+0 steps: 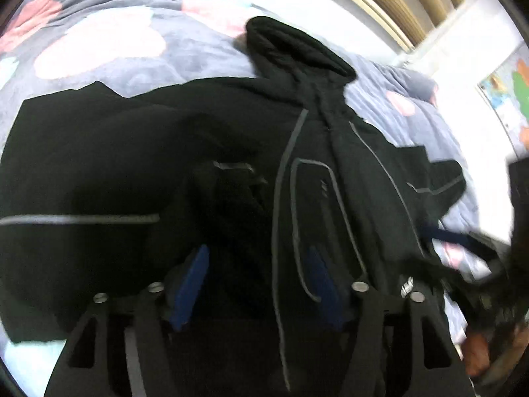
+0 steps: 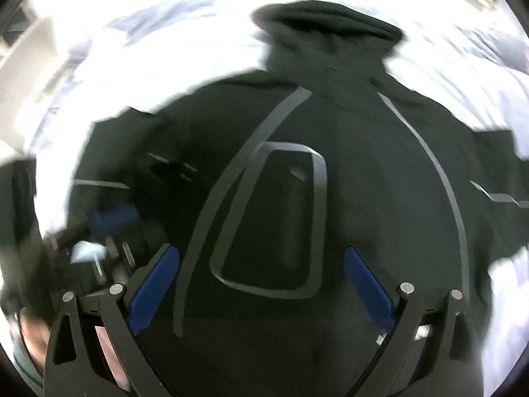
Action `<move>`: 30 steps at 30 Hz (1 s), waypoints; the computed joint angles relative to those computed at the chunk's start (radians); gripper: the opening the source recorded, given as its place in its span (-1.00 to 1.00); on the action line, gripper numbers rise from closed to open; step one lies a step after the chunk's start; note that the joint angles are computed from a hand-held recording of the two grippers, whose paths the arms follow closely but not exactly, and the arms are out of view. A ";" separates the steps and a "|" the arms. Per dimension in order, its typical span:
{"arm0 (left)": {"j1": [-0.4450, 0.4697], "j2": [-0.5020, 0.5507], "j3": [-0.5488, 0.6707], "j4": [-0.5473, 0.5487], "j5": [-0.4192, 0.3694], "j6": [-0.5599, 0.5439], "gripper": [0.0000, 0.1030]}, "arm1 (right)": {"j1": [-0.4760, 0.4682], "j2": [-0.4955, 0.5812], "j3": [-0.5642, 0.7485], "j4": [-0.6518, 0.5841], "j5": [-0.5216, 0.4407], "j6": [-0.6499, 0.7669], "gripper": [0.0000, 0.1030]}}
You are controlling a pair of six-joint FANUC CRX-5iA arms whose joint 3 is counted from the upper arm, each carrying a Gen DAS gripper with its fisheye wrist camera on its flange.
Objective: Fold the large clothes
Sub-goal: 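Carry the held sleeve across the jacket body toward the other sleeve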
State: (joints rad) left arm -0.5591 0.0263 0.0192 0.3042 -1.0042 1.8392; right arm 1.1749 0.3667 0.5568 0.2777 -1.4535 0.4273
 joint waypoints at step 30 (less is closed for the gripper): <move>-0.041 -0.070 0.227 -0.448 -0.240 0.336 0.32 | -0.054 -0.065 -0.056 0.051 0.297 0.071 -0.45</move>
